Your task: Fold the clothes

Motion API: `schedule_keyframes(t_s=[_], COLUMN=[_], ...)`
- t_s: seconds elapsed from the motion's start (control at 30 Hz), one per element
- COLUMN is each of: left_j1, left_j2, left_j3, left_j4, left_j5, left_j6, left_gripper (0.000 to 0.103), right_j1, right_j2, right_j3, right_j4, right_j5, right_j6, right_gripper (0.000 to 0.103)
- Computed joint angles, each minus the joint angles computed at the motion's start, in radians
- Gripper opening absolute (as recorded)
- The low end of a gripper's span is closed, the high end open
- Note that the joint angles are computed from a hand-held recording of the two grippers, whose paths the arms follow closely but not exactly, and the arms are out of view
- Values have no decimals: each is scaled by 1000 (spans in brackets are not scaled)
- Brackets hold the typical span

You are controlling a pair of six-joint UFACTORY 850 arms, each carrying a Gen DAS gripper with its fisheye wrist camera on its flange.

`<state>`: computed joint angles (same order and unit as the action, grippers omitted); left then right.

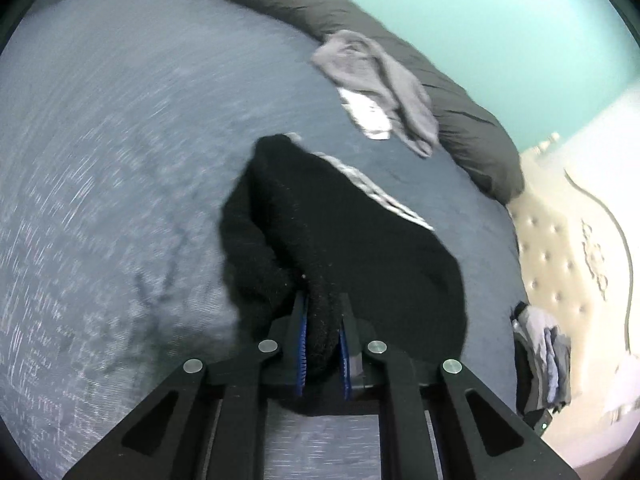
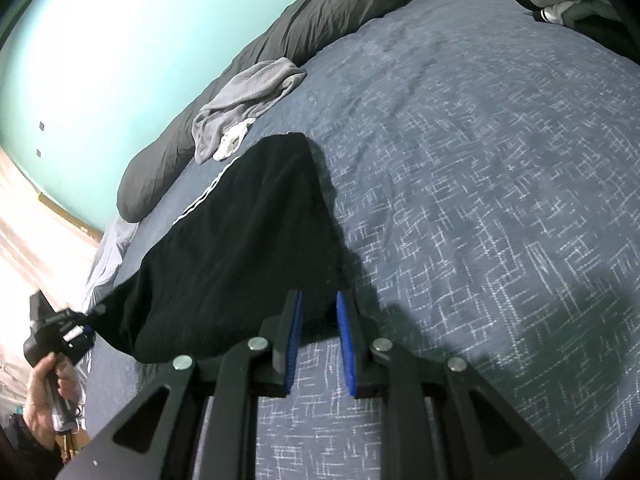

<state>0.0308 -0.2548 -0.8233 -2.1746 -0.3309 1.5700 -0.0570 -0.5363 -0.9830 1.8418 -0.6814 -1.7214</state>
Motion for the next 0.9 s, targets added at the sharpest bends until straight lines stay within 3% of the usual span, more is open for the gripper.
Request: schedule_keyframes(t_s=[0.23,0.5,0.63,0.8,0.9], left_j1=[-109,-266,-348,-416,-429], left_j2=[-31,-145,-236,-380,-413], left_j3=[-140,-354,-458,-563,-572], left_j4=[158,435,623,994,1041], left_j5=[62,105,84,61,59], left_j6=[-110,-335,-484,-838,-888], left_gripper=[12,12,12,12,12], right_j1=[-14,-40,-52,-70,-71], right_j2=[-2,-14,-20,-30,-35], right_j3=[-4,-18,-27,-39,-45], right_j4=[0,-5,-11,-20,-27], right_j5=[-22,-57,-76,-108,-116], right_j6=[9,35,45,66,73], right_gripper=[18,18,18,18,18])
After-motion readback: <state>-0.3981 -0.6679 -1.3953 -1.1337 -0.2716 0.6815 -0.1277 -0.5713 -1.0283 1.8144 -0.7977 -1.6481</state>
